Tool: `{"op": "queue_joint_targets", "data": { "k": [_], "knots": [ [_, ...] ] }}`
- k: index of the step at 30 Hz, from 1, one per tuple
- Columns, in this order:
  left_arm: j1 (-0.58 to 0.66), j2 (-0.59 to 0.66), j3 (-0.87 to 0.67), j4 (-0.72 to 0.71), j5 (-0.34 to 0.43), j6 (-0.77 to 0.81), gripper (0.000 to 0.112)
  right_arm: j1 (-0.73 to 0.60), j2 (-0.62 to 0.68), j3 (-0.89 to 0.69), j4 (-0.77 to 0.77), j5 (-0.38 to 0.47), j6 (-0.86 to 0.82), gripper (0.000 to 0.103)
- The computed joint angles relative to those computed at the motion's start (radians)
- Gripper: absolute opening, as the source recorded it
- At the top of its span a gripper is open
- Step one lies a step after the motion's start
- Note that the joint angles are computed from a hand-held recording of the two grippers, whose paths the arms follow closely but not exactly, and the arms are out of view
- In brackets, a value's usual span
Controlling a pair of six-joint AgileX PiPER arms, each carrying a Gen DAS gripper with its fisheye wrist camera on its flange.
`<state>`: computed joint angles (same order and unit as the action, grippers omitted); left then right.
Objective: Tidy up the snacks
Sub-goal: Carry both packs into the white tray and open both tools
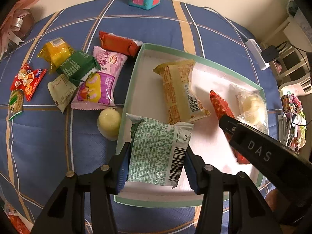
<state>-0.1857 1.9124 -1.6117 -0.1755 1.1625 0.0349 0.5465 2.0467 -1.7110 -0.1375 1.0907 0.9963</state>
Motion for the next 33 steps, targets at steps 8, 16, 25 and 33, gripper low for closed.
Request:
{"op": "queue_joint_targets", "data": {
  "k": [8, 16, 25, 33],
  "knots": [
    [-0.008, 0.028, 0.003, 0.01, -0.002, -0.01, 0.053, -0.003, 0.03, -0.003, 0.018, 0.006, -0.013, 0.046],
    [-0.027, 0.073, 0.002, 0.016, -0.012, -0.022, 0.053, 0.005, 0.069, -0.037, 0.017, 0.035, -0.01, 0.046],
    [-0.054, 0.092, 0.009, 0.044, -0.039, -0.039, 0.053, -0.009, 0.091, -0.051, 0.026, 0.044, -0.005, 0.054],
    [-0.066, 0.109, -0.005, 0.039, -0.035, -0.043, 0.073, -0.018, 0.114, -0.039, 0.051, 0.024, -0.018, 0.073]
  ]
}}
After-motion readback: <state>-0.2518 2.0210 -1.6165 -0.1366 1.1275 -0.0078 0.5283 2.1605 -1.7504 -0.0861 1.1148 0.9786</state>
